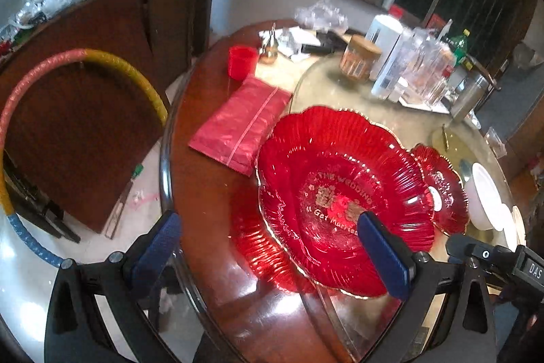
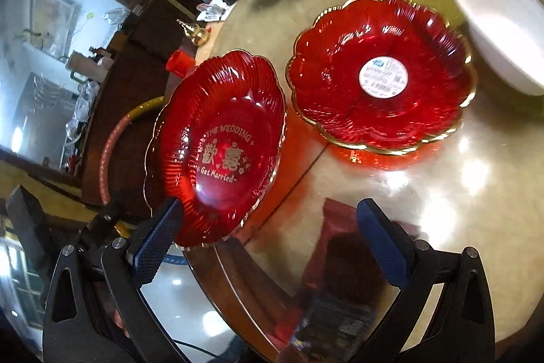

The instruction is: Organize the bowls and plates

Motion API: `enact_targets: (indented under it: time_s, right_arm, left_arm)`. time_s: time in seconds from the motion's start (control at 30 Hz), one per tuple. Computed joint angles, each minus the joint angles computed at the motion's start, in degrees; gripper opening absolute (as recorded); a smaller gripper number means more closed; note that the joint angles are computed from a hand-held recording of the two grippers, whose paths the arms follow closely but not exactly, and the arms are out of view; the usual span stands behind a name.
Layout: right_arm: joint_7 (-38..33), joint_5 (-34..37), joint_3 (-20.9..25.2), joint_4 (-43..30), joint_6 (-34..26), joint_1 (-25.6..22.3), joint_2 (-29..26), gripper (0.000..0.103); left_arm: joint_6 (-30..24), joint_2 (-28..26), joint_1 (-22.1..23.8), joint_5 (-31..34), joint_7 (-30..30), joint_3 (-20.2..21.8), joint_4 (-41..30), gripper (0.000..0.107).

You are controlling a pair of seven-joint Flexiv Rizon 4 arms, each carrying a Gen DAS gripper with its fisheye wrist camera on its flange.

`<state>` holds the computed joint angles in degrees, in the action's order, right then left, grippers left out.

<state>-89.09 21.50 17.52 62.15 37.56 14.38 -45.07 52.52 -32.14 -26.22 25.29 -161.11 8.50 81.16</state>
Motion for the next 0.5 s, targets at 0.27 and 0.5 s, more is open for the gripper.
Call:
enact_targets:
  time_s: [0.27,0.5]
  right_arm:
    - [3.9,0.8,0.0,-5.6,-2.0,0.7,-3.9,0.085]
    - [5.0,-0.4,-0.6,-6.6,-2.0,1.8,-5.3,0.048]
  left_arm:
    - [0.8,-2.3,2.8,-5.2,4.7,-1.7,-0.7,0.102]
    - [-1.2,-5.1,4.2,-10.8,9.6,-3.0,-2.9,0.06]
